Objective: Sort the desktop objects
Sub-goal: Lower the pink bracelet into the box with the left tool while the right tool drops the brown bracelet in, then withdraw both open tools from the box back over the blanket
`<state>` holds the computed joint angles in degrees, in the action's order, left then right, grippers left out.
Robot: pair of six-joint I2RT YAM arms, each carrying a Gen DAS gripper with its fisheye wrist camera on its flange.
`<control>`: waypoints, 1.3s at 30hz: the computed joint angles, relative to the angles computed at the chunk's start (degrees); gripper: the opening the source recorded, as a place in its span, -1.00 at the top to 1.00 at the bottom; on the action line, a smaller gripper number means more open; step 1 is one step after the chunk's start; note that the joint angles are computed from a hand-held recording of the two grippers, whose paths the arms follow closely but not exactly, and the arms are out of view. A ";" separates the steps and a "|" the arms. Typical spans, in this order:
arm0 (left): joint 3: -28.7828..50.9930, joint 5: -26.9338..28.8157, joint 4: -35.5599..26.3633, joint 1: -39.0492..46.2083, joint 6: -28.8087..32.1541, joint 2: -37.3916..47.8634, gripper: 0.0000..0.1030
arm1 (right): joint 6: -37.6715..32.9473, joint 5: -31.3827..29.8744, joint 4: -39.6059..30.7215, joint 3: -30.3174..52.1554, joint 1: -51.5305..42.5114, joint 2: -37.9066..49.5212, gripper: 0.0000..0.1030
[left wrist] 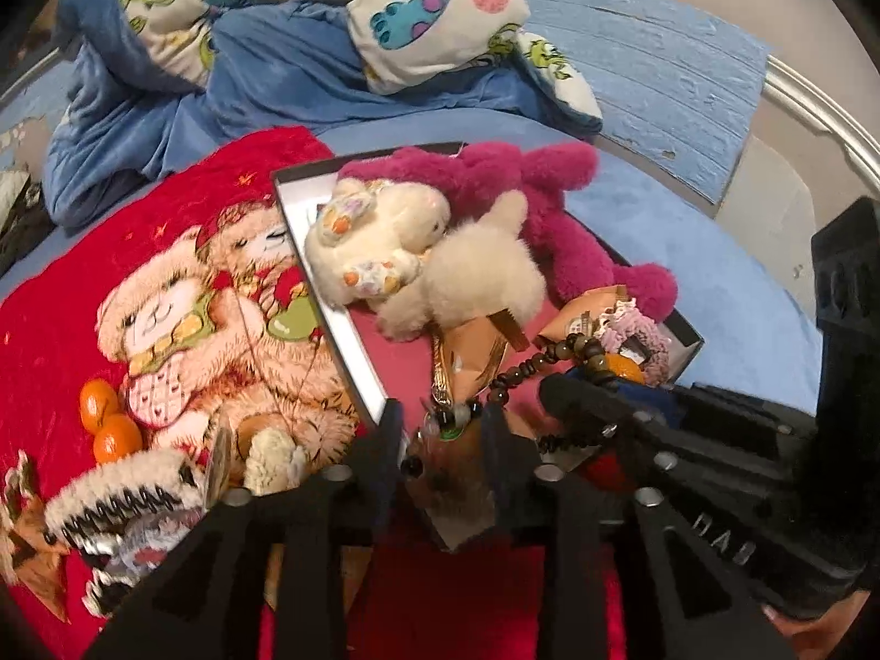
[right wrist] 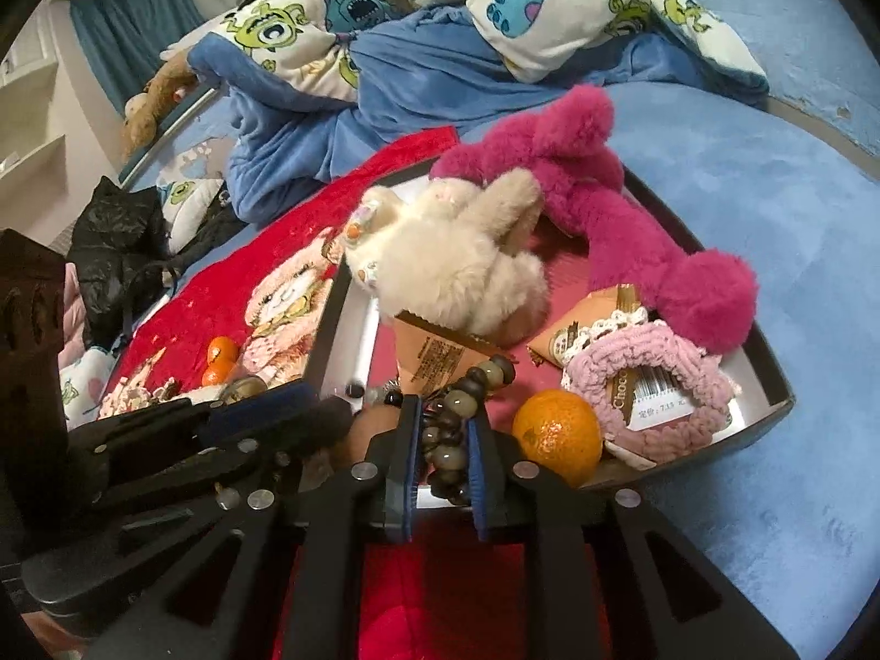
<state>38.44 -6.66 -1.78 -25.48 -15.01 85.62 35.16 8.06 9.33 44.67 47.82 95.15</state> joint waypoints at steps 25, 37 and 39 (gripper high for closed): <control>-0.16 -2.96 -13.09 10.85 -2.11 -12.34 -1.00 | 4.92 7.25 -2.41 -5.27 -0.59 -14.69 -1.00; -0.51 -5.43 -38.03 22.32 3.31 -43.16 -1.00 | 3.45 22.96 -15.21 7.00 16.53 -15.24 -1.00; 3.16 1.62 -48.05 31.66 8.22 -50.70 -1.00 | 2.88 28.31 -20.65 13.32 21.98 -12.96 -1.00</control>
